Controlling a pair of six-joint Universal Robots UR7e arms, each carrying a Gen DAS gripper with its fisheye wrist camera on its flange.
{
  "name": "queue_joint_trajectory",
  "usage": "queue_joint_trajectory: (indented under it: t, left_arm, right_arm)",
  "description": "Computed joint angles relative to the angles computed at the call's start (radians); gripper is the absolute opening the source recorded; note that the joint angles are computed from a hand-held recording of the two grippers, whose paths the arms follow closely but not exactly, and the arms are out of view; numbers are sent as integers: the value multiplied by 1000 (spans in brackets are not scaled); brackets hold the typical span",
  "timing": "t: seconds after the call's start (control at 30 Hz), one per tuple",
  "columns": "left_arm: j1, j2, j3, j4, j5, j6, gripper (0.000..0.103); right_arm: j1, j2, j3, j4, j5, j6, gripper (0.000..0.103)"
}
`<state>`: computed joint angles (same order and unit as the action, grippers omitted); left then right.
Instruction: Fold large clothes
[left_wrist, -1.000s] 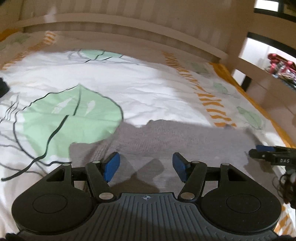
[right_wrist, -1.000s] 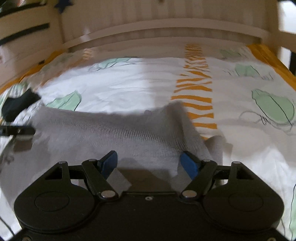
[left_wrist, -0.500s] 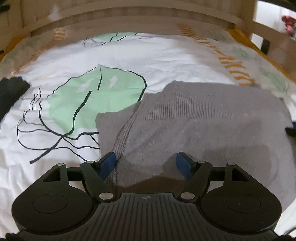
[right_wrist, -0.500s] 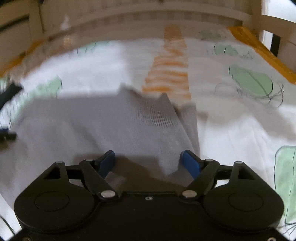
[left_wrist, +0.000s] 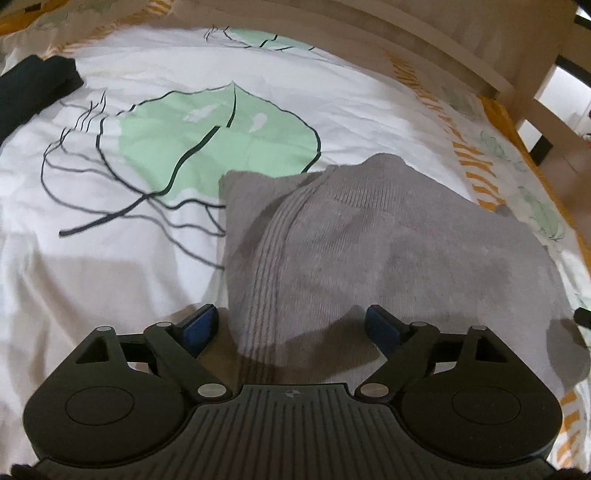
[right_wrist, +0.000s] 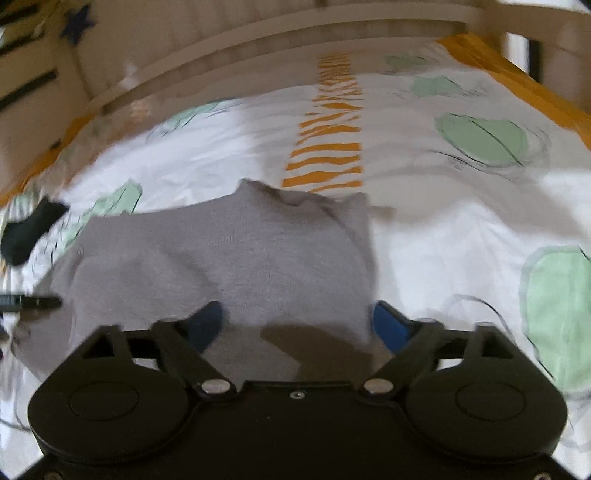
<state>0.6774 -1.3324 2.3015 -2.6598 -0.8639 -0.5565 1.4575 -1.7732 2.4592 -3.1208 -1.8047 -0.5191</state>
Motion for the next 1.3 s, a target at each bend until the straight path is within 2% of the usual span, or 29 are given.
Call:
queue_joint_trajectory:
  t: [0.13, 0.23, 0.33, 0.43, 0.6, 0.7, 0.77, 0.8, 0.83, 0.87, 0.9, 0.93, 1.0, 1.13, 1.23, 1.3]
  left_arm:
    - [10, -35, 4, 36, -58, -21, 87]
    - [13, -60, 8, 67, -112, -31, 87]
    - [16, -75, 13, 74, -152, -34, 87]
    - [40, -63, 28, -10, -192, -44, 87]
    - [80, 11, 14, -159, -230, -1, 87]
    - [73, 37, 10, -184, -215, 19, 87]
    - [65, 37, 16, -191, -206, 30, 81]
    - [59, 32, 19, -187, -198, 25, 68]
    - [55, 26, 24, -184, -192, 17, 52]
    - [55, 17, 32, -192, -198, 10, 45]
    - [59, 9, 40, -203, -214, 3, 30]
    - [65, 4, 46, -216, -234, -5, 17]
    - [65, 3, 55, -253, -251, -14, 13]
    - [39, -39, 81, -283, -257, -38, 12]
    - [1, -103, 92, -242, -262, -46, 11]
    - [-24, -155, 101, -191, -270, -63, 11]
  right_arm:
    - [-88, -117, 1, 154, 83, 123, 96]
    - [-186, -198, -4, 328, 201, 196, 96]
    - [-270, -251, 3, 424, 333, 198, 97]
    - [-340, -257, -3, 505, 469, 200, 98]
    - [-374, -213, 17, 441, 555, 205, 103]
    - [-384, -195, 24, 415, 590, 183, 103]
    - [-383, -187, 29, 403, 597, 166, 103]
    - [-374, -181, 30, 392, 588, 160, 102]
    - [-363, -176, 30, 382, 573, 153, 95]
    - [-342, -167, 30, 366, 541, 148, 72]
    - [-325, -160, 29, 355, 503, 152, 57]
    - [-310, -150, 29, 344, 462, 166, 28]
    - [-323, -154, 44, 334, 469, 172, 27]
    - [-285, -182, 64, 287, 433, 196, 22]
    - [-284, -265, 88, 296, 454, 211, 21]
    - [-261, -322, 92, 334, 431, 228, 21]
